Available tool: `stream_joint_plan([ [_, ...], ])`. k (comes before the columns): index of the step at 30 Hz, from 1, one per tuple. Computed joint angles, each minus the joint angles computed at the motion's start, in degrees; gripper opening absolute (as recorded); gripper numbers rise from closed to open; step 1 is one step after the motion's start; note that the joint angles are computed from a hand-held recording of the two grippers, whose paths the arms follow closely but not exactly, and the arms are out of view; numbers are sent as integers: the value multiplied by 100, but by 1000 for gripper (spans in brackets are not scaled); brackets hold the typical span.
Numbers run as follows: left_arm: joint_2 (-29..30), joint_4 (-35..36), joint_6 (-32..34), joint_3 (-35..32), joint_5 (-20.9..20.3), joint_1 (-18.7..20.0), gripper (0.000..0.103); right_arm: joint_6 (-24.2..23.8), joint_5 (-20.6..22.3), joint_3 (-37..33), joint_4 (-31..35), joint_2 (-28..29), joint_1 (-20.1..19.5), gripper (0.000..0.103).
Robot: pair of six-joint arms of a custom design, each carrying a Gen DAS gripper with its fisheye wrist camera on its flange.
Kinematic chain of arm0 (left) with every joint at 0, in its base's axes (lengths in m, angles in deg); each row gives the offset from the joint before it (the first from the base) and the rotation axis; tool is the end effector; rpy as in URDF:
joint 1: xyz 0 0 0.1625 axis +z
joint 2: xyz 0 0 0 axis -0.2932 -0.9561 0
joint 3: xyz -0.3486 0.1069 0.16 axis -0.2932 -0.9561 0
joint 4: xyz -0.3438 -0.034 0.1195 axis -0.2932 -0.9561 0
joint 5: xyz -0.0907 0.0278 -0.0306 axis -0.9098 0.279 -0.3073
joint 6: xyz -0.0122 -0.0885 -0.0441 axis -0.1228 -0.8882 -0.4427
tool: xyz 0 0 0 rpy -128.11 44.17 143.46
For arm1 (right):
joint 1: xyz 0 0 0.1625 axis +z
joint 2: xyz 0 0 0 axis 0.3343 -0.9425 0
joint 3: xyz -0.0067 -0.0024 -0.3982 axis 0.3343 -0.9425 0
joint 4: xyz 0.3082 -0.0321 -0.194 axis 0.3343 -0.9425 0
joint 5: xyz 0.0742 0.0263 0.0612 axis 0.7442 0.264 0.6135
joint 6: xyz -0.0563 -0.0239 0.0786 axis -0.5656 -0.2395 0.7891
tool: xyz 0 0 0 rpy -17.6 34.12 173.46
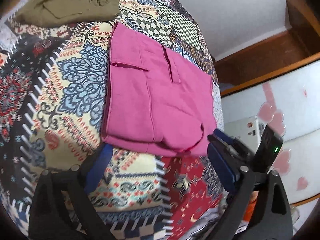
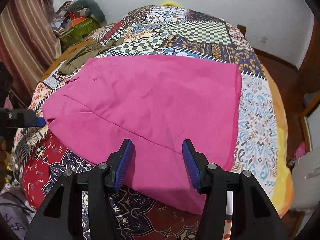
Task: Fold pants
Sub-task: 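Move the left gripper to the pants hem and close on it, then lift the held hem with the left gripper and fold it over the pants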
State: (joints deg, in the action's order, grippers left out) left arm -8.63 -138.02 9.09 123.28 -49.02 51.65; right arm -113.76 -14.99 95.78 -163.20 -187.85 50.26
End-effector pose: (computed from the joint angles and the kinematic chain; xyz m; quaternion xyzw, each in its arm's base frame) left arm -0.2575 -0.3674 -0.0511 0.0416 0.9913 -0.1205 0.0322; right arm 0.0073 -0.3019 0.2669 0.1677 -0.9268 0.2110 0.2615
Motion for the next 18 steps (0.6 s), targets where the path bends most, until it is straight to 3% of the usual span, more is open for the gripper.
stream_joint_plan([
  [5, 140, 130, 52, -314, 69, 125, 94, -38, 122, 2, 68, -27, -87, 48],
  [8, 177, 575, 143, -551, 379, 77, 67, -60, 173, -27, 125, -27, -125, 48],
  [10, 221, 772, 201, -680, 503, 85, 41, -64, 176, -39, 154, -28, -125, 48],
  [11, 258, 879, 228, -761, 581, 94, 34, -72, 178, -49, 165, -25, -127, 48],
  [13, 320, 988, 302, -861, 738, 79, 29, -78, 170, -59, 193, -27, -122, 48],
  [18, 282, 1283, 630, -883, 1738, -339, 23, 31, -38, -218, 351, 35, 89, 48],
])
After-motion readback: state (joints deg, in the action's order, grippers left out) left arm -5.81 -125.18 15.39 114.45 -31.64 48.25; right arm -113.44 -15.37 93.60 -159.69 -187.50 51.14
